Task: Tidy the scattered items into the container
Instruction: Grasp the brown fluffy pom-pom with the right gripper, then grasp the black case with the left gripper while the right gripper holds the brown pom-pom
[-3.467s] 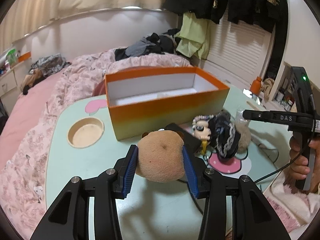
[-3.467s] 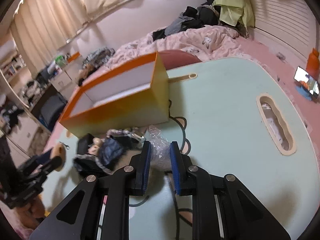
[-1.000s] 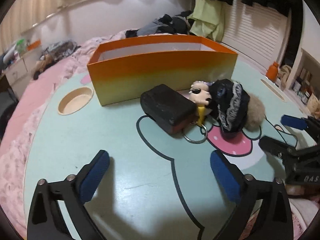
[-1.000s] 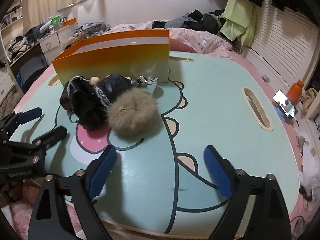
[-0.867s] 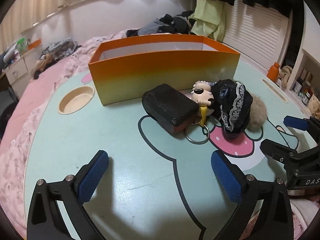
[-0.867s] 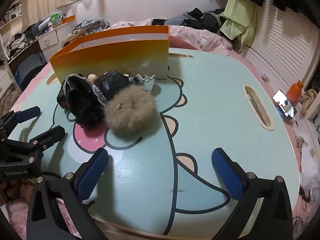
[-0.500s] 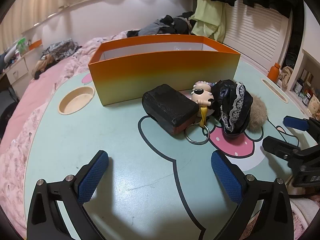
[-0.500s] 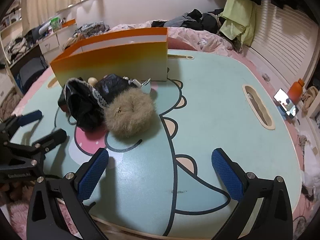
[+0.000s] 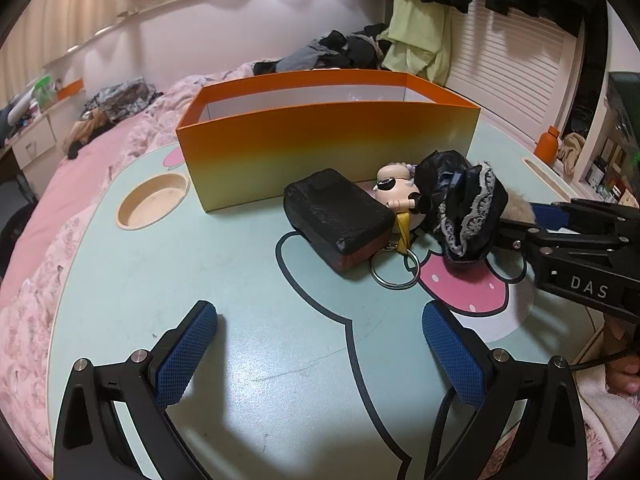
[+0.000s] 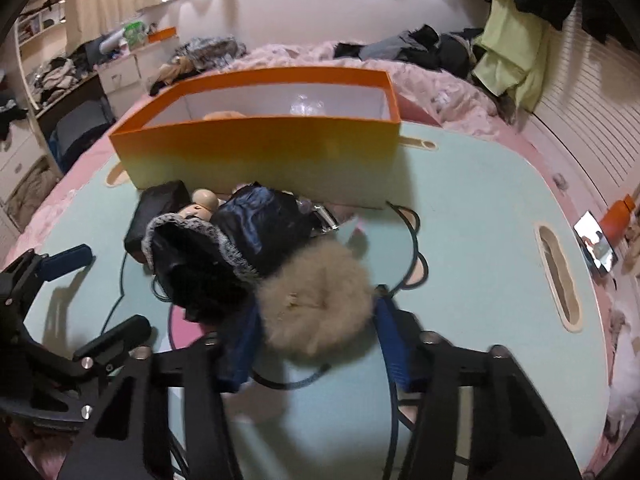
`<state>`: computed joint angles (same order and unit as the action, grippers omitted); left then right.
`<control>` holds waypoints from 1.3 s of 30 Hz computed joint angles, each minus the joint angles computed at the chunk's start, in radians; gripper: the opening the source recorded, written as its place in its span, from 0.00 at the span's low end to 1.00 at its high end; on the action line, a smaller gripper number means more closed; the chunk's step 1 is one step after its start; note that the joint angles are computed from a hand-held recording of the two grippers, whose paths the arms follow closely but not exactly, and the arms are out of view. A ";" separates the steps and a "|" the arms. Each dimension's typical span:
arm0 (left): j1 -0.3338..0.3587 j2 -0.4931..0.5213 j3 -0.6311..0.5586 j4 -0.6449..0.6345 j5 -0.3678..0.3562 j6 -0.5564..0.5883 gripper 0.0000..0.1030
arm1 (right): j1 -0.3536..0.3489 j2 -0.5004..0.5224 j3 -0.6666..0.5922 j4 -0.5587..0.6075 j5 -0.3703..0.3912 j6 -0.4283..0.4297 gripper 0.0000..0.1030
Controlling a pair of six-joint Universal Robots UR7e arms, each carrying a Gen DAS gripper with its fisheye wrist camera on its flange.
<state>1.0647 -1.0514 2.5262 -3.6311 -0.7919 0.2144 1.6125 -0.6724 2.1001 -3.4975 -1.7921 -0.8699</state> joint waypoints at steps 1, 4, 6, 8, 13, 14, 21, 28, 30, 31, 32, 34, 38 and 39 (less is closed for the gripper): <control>0.000 0.000 0.000 0.000 0.000 0.000 0.99 | -0.008 -0.003 0.008 -0.011 0.011 0.000 0.39; 0.002 -0.009 0.001 0.006 -0.015 -0.005 0.99 | -0.046 -0.023 0.052 -0.052 0.076 0.022 0.39; 0.007 -0.029 0.005 -0.001 -0.044 -0.031 0.99 | -0.073 -0.035 0.081 -0.097 0.118 0.039 0.39; 0.002 -0.042 0.003 -0.003 -0.042 -0.064 0.99 | -0.094 -0.045 0.104 -0.154 0.160 0.055 0.39; -0.030 -0.044 -0.050 -0.018 -0.018 -0.052 0.93 | -0.121 -0.066 0.135 -0.207 0.251 0.072 0.39; -0.024 -0.050 -0.066 -0.003 -0.035 -0.062 0.92 | -0.117 -0.063 0.133 -0.204 0.248 0.069 0.39; 0.051 -0.030 -0.218 0.283 -0.083 -0.200 0.64 | -0.111 -0.060 0.134 -0.200 0.241 0.054 0.39; 0.037 0.029 -0.189 0.178 0.011 -0.095 0.49 | -0.121 -0.067 0.128 -0.176 0.246 0.066 0.39; 0.048 0.012 -0.181 0.173 -0.007 -0.083 0.37 | -0.120 -0.065 0.126 -0.176 0.242 0.064 0.39; 0.056 0.002 -0.179 0.174 -0.027 -0.082 0.37 | -0.119 -0.064 0.125 -0.173 0.239 0.061 0.39; 0.065 -0.006 -0.178 0.175 -0.048 -0.081 0.37 | -0.119 -0.064 0.125 -0.170 0.237 0.059 0.39; 0.079 -0.024 -0.172 0.175 -0.084 -0.079 0.37 | -0.118 -0.061 0.124 -0.170 0.230 0.054 0.39; 0.100 -0.049 -0.153 0.138 -0.144 -0.071 0.37 | -0.121 -0.060 0.127 -0.175 0.230 0.050 0.39; 0.099 -0.051 -0.147 0.119 -0.145 -0.062 0.37 | -0.123 -0.061 0.129 -0.177 0.233 0.050 0.39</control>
